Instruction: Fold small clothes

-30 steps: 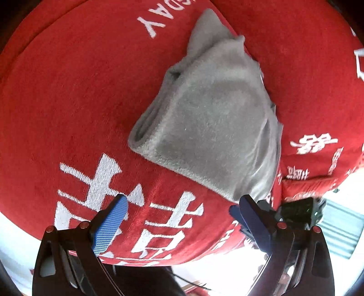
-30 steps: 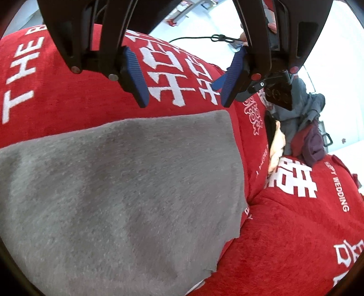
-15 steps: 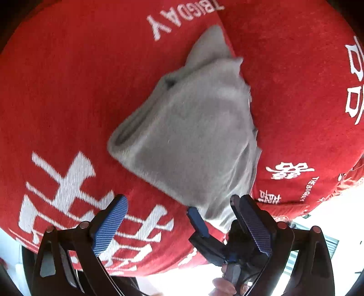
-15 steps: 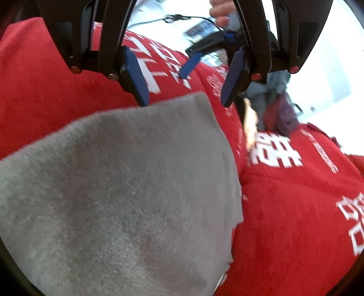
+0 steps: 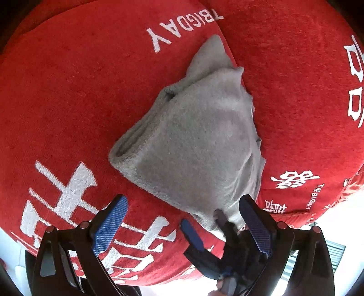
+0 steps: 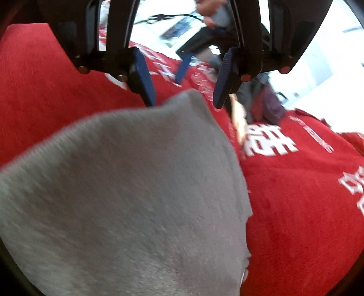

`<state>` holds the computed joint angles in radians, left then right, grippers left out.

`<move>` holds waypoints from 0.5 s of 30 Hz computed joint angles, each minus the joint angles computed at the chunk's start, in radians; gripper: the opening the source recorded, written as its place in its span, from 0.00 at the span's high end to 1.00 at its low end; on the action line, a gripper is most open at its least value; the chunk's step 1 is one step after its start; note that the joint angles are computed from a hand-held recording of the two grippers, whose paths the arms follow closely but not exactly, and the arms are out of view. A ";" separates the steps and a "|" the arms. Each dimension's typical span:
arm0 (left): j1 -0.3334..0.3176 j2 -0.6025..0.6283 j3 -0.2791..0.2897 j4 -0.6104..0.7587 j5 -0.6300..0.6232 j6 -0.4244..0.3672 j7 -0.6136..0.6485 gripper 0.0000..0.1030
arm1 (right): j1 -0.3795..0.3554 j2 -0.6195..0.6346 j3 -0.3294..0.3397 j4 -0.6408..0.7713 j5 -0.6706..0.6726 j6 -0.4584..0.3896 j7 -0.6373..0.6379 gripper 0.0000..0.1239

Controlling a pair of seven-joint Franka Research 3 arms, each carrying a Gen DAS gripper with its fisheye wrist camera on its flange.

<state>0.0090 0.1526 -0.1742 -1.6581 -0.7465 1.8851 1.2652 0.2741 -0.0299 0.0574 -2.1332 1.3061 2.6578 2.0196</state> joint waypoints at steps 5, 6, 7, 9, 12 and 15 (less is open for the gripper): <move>0.003 0.014 0.000 0.026 0.031 -0.024 0.011 0.04 | 0.013 -0.012 0.013 -0.031 -0.123 0.136 0.081 0.54; 0.005 0.014 0.000 0.024 0.028 -0.026 0.016 0.04 | 0.018 -0.002 0.014 -0.025 -0.109 0.163 0.069 0.54; 0.010 0.012 0.000 0.019 0.012 -0.026 0.022 0.04 | 0.021 0.004 0.014 -0.022 -0.082 0.174 0.050 0.54; 0.016 0.009 0.002 0.011 -0.010 -0.027 0.026 0.04 | 0.027 0.033 0.016 0.009 0.065 0.193 -0.051 0.54; 0.021 0.002 0.003 0.003 -0.031 -0.029 0.039 0.04 | 0.014 0.066 0.017 0.057 0.266 0.154 -0.183 0.91; 0.021 -0.003 0.001 -0.008 -0.070 -0.019 0.062 0.04 | 0.004 0.066 0.019 0.085 0.323 0.152 -0.263 0.93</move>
<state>0.0301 0.1498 -0.1736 -1.6657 -0.8161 1.8662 1.3267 0.2784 0.0356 0.0766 -2.0477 1.6289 2.8103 1.7563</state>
